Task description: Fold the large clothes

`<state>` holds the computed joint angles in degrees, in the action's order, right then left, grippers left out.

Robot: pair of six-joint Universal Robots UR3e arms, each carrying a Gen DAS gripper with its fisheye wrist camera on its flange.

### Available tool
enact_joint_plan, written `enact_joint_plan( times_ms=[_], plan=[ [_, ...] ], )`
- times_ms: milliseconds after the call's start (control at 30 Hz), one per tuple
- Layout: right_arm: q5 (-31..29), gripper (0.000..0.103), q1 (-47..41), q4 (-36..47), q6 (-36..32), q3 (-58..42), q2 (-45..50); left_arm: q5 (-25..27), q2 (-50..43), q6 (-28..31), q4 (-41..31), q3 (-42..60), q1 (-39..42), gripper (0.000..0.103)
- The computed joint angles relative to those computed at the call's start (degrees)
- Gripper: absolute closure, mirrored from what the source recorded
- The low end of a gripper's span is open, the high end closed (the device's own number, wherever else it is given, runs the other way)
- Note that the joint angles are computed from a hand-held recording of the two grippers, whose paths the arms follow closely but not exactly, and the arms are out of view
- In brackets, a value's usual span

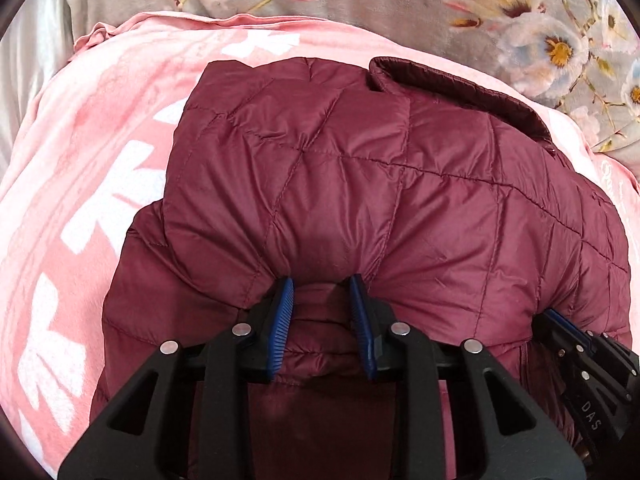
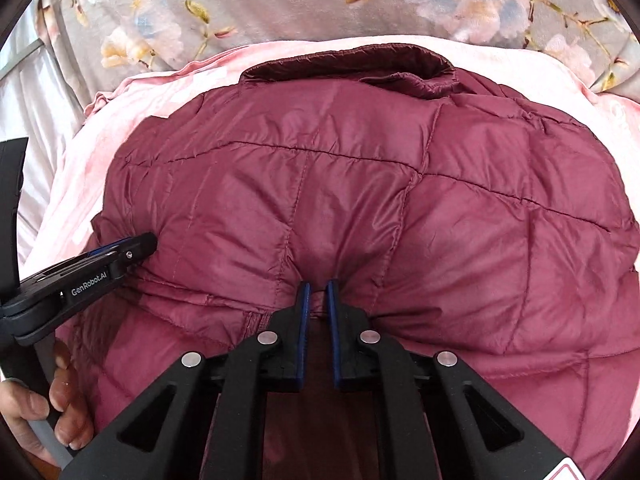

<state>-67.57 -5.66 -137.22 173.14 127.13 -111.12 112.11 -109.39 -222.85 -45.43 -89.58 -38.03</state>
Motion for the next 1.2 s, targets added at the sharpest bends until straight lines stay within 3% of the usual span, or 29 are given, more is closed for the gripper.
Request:
enact_joint_plan(
  times_ms=[100, 200, 300, 467, 600, 700, 767, 800, 867, 933, 1067, 1200],
  plan=[
    [5.47, 0.096, -5.97, 7.29, -2.78, -2.28, -6.26, -5.94, 6.26, -0.01, 3.14, -4.52, 2.85, 0.075],
    [7.23, 0.094, -7.84, 8.25, -1.23, -8.78, -2.36, -4.9, 8.04, 0.82, 2.26, -1.38, 3.33, 0.073],
    [3.59, 0.092, -4.98, 3.7, 3.3, -13.89, 6.28, -4.07, 3.32, 3.06, -0.36, 8.29, 3.81, 0.066],
    [1.56, 0.088, -1.0, 3.33, 4.17, -16.52, 14.19, -6.14, -9.11, 6.08, -7.79, 22.08, 5.76, 0.067],
    [0.0, 0.089, 0.92, 0.16, 3.73, -13.01, 14.19, -6.37, -9.12, 5.67, -6.63, 17.39, 5.38, 0.066],
    [4.18, 0.087, -2.38, 3.12, 4.31, -14.97, 13.35, -7.62, -8.17, 5.55, -6.23, 16.2, 5.9, 0.066],
    [8.01, 0.069, -5.52, 4.03, 5.78, -17.28, 13.88, -10.91, -6.74, 5.3, -4.54, 16.01, 7.49, 0.066],
    [10.77, 0.066, -7.74, 4.62, 7.2, -18.94, 14.86, -12.93, -6.11, 5.12, -3.5, 16.55, 8.87, 0.065],
    [15.39, 0.063, -11.07, 5.12, 10.56, -21.61, 17.48, -16.76, -6.65, 4.55, -2.51, 19.31, 11.54, 0.041],
    [18.66, 0.063, -13.38, 4.33, 15.02, -24.31, 21.25, -22.91, -9.42, 3.09, -2.88, 24.21, 15.37, 0.028],
    [22.38, 0.062, -14.97, 2.6, 22.36, -28.42, 29.17, -33.59, -21.94, 2.81, -14.92, 41.9, 20.51, 0.028],
    [23.26, 0.062, -13.01, 2.46, 24.1, -32.5, 35.14, -37.43, -27.72, 0.49, -15.93, 46.98, 22.55, 0.028]
  ],
)
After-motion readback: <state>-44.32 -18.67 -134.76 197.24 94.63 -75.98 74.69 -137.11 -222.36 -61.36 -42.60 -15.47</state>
